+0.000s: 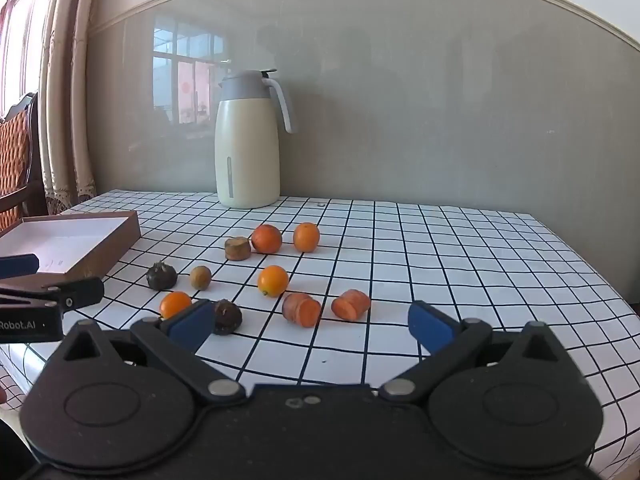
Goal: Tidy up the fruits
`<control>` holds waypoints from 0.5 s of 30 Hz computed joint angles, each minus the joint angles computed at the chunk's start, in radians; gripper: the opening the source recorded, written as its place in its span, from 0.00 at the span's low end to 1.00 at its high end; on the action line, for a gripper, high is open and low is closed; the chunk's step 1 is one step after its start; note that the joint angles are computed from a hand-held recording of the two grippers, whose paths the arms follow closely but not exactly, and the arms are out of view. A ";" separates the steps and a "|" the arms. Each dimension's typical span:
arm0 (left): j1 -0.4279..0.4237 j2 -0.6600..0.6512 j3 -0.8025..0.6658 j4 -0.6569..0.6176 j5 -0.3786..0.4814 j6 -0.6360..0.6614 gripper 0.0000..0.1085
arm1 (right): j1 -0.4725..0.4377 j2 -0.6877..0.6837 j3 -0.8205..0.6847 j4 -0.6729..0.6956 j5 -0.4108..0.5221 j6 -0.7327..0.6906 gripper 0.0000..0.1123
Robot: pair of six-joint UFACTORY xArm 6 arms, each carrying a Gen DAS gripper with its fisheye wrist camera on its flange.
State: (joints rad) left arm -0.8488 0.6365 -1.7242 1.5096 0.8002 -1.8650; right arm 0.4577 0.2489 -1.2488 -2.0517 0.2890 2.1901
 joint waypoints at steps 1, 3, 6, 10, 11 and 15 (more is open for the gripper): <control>0.000 0.000 0.000 -0.001 0.000 -0.006 0.95 | 0.001 0.000 0.000 -0.001 -0.001 0.000 0.87; 0.002 0.000 0.000 -0.001 -0.002 -0.004 0.95 | 0.002 0.001 -0.001 0.001 -0.001 -0.004 0.87; 0.006 0.007 -0.009 -0.002 -0.004 0.006 0.95 | -0.001 0.001 -0.001 0.000 -0.002 -0.007 0.87; -0.009 0.003 -0.002 0.002 0.018 0.001 0.95 | 0.002 0.001 0.001 0.007 0.003 -0.015 0.87; -0.012 0.000 0.002 0.001 0.023 0.000 0.95 | 0.000 0.001 0.000 0.004 0.002 -0.012 0.87; -0.007 0.010 -0.010 -0.003 0.015 0.017 0.95 | -0.009 0.001 -0.002 -0.013 -0.006 0.000 0.87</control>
State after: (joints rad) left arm -0.8558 0.6468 -1.7344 1.5062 0.8148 -1.8484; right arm 0.4490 0.2499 -1.2508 -2.0645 0.2825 2.1903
